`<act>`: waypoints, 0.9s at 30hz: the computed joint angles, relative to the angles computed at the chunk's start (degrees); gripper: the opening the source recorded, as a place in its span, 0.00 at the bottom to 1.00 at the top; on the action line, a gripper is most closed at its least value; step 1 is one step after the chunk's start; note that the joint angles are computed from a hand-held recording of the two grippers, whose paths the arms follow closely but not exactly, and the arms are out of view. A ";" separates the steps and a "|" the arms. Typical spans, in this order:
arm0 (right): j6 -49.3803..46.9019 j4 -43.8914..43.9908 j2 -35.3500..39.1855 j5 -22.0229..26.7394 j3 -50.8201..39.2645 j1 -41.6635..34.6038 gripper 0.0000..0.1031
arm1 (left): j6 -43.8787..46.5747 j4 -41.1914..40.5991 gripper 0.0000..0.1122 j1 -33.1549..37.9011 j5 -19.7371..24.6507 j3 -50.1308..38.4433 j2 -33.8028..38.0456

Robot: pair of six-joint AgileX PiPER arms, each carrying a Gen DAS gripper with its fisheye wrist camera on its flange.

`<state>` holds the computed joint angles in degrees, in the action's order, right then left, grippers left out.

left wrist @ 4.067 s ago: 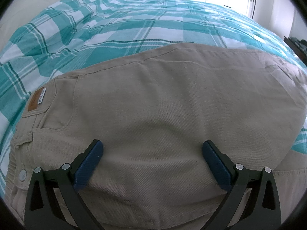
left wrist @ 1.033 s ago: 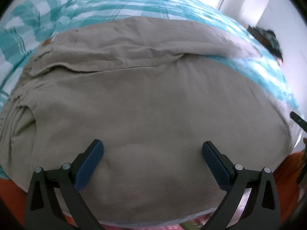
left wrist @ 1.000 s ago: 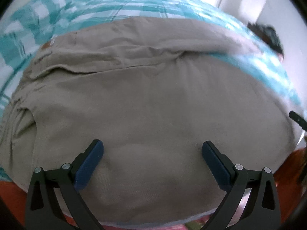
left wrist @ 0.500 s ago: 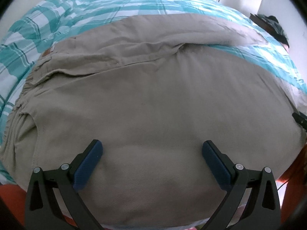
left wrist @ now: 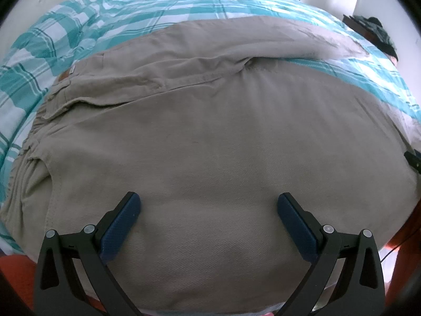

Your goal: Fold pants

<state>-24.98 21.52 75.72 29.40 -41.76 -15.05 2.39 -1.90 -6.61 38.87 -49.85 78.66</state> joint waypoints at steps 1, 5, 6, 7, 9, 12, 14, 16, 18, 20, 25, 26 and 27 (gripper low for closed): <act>0.00 0.02 0.03 -0.07 0.00 0.04 1.00 | 0.10 -0.05 0.91 0.05 0.02 -0.05 0.05; -0.09 0.08 0.02 -0.16 0.07 0.03 1.00 | -0.03 0.02 0.91 -0.02 0.01 -0.03 0.02; 0.05 0.00 0.23 -0.35 -0.06 0.17 1.00 | 0.01 0.01 0.91 0.00 0.07 -0.08 0.07; -0.03 0.04 0.44 -0.47 -0.21 0.20 1.00 | -0.05 0.03 0.91 -0.04 0.03 -0.03 0.02; 0.04 0.01 0.58 -0.49 -0.37 0.25 1.00 | -0.11 0.07 0.91 -0.07 0.00 -0.01 0.01; -0.19 0.15 0.51 -0.77 -0.18 0.27 1.00 | -0.13 0.08 0.91 -0.08 0.02 -0.03 0.03; -0.17 0.12 0.52 -0.78 -0.23 0.28 0.99 | -0.20 0.12 0.91 -0.11 0.01 -0.04 0.04; -0.28 0.21 0.51 -0.83 -0.16 0.27 1.00 | -0.23 0.13 0.91 -0.13 0.02 -0.03 0.04; -0.21 0.13 0.67 -0.91 -0.35 0.33 1.00 | -0.23 0.13 0.91 -0.13 0.02 -0.03 0.04; -0.11 0.06 0.99 -0.90 -0.78 0.37 1.00 | -0.29 0.18 0.91 -0.17 0.01 -0.04 0.04; -0.22 0.13 1.07 -1.06 -0.73 0.39 1.00 | -0.49 0.37 0.91 -0.28 0.02 -0.09 0.06; -0.26 0.17 1.07 -1.10 -0.71 0.39 1.00 | -0.57 0.50 0.91 -0.33 0.00 -0.11 0.09; -0.29 0.20 1.08 -1.16 -0.64 0.40 0.99 | -0.59 0.56 0.91 -0.34 -0.01 -0.14 0.13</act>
<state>-25.28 21.72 76.80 28.23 -42.39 -14.64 1.80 -1.33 -6.95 38.86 -50.00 78.79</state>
